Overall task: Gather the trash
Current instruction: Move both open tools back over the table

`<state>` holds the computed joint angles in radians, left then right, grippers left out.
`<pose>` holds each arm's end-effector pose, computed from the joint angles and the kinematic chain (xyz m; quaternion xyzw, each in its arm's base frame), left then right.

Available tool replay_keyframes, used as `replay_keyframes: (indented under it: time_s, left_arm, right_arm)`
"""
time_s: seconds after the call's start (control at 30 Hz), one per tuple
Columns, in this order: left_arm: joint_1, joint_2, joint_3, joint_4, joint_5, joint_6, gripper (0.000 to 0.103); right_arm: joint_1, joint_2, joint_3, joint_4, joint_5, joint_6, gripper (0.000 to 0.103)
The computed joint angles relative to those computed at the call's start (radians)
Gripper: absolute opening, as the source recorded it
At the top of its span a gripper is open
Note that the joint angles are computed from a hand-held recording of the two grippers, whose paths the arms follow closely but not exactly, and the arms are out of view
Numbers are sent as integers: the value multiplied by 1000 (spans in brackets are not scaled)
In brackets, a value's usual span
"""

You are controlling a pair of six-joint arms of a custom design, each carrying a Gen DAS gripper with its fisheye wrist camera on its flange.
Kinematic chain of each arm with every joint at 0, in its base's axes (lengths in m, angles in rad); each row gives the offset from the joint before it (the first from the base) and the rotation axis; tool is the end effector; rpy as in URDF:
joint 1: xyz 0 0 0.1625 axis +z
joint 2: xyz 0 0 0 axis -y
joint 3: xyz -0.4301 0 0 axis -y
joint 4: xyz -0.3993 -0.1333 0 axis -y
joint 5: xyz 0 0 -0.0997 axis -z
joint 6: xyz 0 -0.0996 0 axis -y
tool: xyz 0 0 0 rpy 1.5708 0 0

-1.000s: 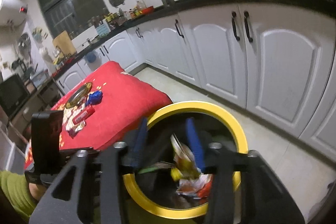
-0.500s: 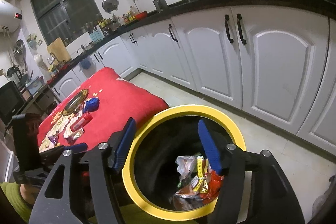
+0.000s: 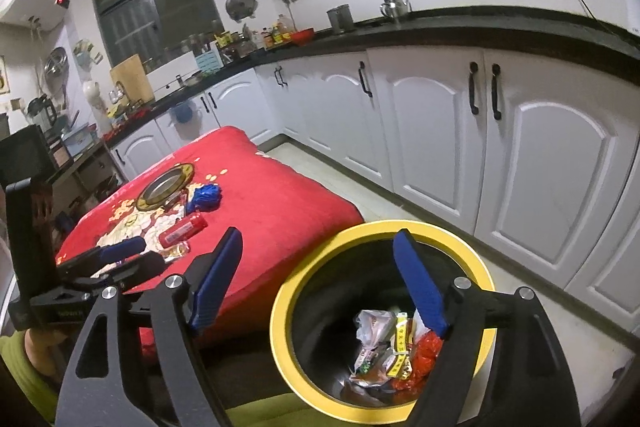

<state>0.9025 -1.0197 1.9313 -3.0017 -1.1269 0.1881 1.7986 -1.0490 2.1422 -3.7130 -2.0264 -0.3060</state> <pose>-0.2342 -0.5808 0.1847 0.3401 0.8811 -0.2939 0.1471 0.2058 -0.4914 0.2226 0.1133 -0.8432 0.4798 0.2144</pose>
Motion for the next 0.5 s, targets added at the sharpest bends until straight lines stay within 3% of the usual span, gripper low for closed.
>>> replay_keyframes:
  time_s: [0.5]
  left_arm:
    - [15, -77, 19, -100, 51, 47, 92]
  right_arm:
    - [75, 79, -89, 68, -23, -14, 76]
